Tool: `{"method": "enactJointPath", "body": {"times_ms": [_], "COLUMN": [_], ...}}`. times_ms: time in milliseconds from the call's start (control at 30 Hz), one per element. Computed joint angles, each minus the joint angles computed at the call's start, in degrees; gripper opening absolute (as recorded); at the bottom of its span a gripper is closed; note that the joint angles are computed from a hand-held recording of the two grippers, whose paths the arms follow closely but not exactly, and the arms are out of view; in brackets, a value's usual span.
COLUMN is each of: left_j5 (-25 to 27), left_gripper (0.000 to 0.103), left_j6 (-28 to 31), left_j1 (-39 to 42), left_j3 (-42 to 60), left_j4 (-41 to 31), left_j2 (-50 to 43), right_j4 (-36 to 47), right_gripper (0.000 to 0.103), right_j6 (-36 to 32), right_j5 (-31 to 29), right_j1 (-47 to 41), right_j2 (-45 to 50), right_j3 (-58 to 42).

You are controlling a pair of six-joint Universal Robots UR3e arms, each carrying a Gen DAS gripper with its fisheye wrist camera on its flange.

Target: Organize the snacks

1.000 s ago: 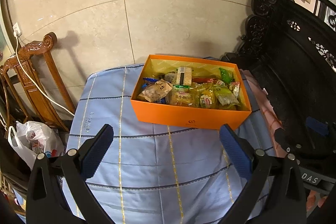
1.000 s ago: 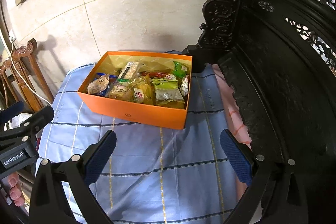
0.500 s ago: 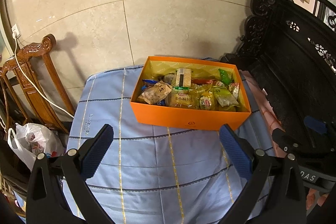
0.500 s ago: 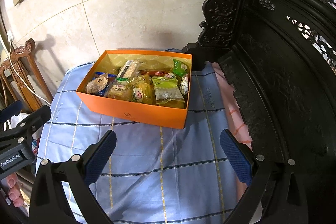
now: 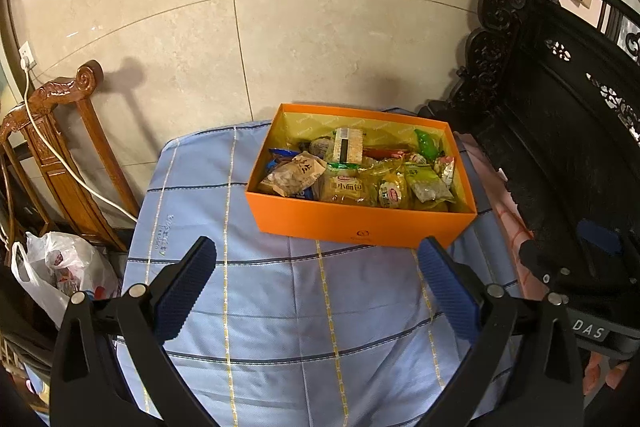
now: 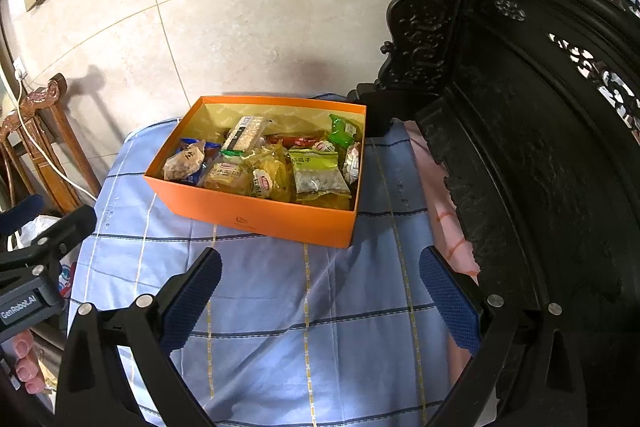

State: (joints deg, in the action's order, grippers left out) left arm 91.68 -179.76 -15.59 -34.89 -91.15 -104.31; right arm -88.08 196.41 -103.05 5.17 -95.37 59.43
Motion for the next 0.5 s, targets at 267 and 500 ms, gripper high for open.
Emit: {"method": "enactJointPath", "body": {"times_ms": [267,500], "left_j5": [0.4,-0.6], "left_gripper": [0.099,0.099], "left_j6": [0.8,0.5], "left_j1": [-0.6,0.1], "left_j3": [0.3,0.3], "left_j4": [0.8,0.4], "left_j2": [-0.5,-0.6], "right_j4": [-0.2,0.0], "right_gripper": [0.099,0.099], "right_j6": [-0.2,-0.6], "right_j5": [-0.3,0.1], "right_j1": [0.1,-0.3], "right_j2": [0.4,0.8], "right_j3": [-0.5,-0.6]}}
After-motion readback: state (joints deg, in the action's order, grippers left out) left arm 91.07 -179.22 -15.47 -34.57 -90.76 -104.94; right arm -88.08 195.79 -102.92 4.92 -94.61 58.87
